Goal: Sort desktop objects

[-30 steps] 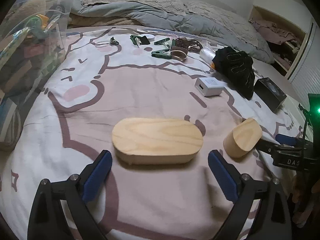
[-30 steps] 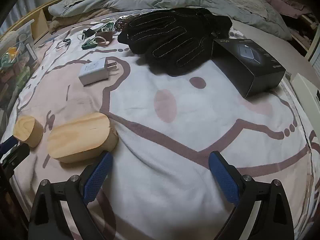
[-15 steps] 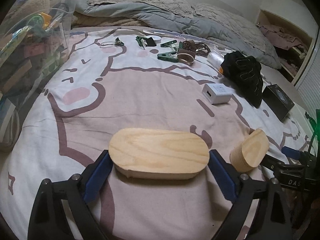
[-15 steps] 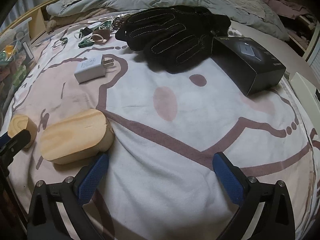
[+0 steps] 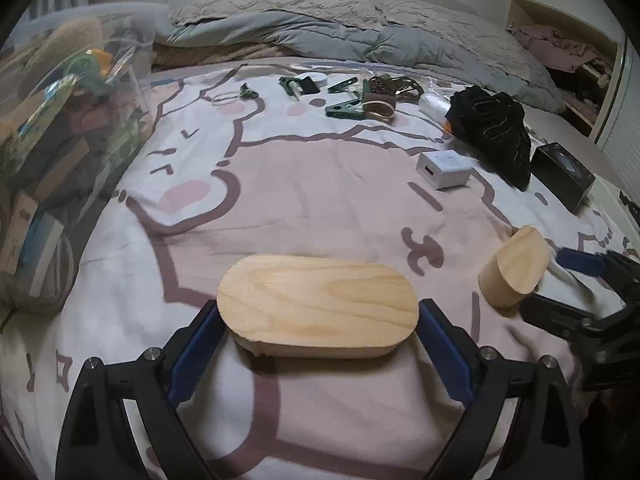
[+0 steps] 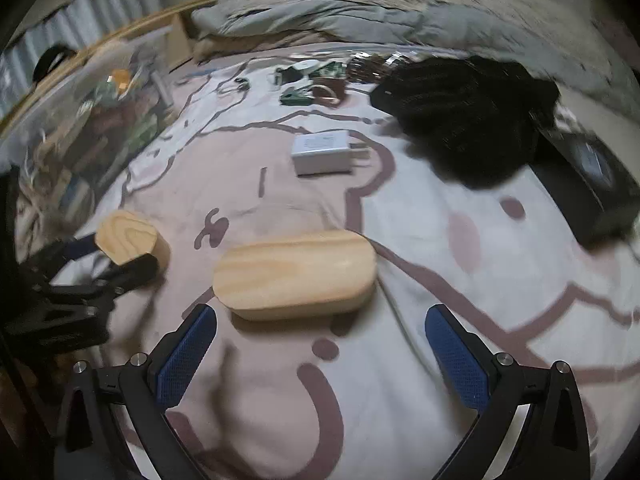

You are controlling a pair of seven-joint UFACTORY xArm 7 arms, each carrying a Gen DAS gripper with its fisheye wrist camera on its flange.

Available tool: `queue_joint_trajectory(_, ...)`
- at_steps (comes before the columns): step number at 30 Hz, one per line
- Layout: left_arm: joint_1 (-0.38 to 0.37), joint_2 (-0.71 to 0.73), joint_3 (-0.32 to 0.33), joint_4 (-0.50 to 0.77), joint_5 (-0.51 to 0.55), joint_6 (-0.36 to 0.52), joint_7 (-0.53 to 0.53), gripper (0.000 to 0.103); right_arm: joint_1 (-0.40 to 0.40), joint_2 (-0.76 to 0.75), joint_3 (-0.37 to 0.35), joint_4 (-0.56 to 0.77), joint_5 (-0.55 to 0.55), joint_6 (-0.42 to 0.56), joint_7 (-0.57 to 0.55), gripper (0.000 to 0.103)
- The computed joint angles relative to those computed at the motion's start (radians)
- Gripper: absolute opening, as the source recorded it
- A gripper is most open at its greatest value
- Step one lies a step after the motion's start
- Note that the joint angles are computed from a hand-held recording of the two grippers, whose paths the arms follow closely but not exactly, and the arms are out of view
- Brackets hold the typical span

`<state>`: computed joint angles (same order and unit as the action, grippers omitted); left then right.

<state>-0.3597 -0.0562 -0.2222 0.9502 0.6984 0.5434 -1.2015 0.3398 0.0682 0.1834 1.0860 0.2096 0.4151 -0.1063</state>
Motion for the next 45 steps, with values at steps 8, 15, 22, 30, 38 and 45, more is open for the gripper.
queue_joint_trajectory(8, 0.010, -0.010, 0.000, -0.021, -0.033, -0.027, 0.007, 0.096, 0.037, 0.067, 0.006, 0.048, -0.136, -0.029, -0.015, 0.103)
queue_joint_trajectory(15, -0.012, 0.024, -0.002, 0.016, -0.001, 0.042, 0.014, 0.096, 0.031, 0.097, 0.001, 0.066, -0.134, -0.020, 0.032, 0.103)
queue_joint_trajectory(22, -0.019, 0.035, 0.007, 0.023, 0.007, 0.049, 0.003, 0.097, 0.026, 0.094, 0.007, 0.037, -0.121, -0.078, 0.043, 0.103)
queue_joint_trajectory(30, -0.024, 0.046, 0.019, 0.025, -0.011, 0.049, 0.009, 0.103, 0.044, 0.080, -0.014, 0.032, -0.200, -0.057, 0.135, 0.103)
queue_joint_trajectory(38, -0.021, 0.038, 0.022, 0.008, -0.008, 0.023, -0.004, 0.103, 0.027, 0.061, 0.003, 0.016, -0.164, -0.074, 0.115, 0.089)
queue_joint_trajectory(45, -0.020, 0.031, 0.017, 0.004, 0.011, 0.022, -0.024, 0.103, 0.027, 0.062, 0.003, 0.017, -0.159, -0.075, 0.120, 0.089)
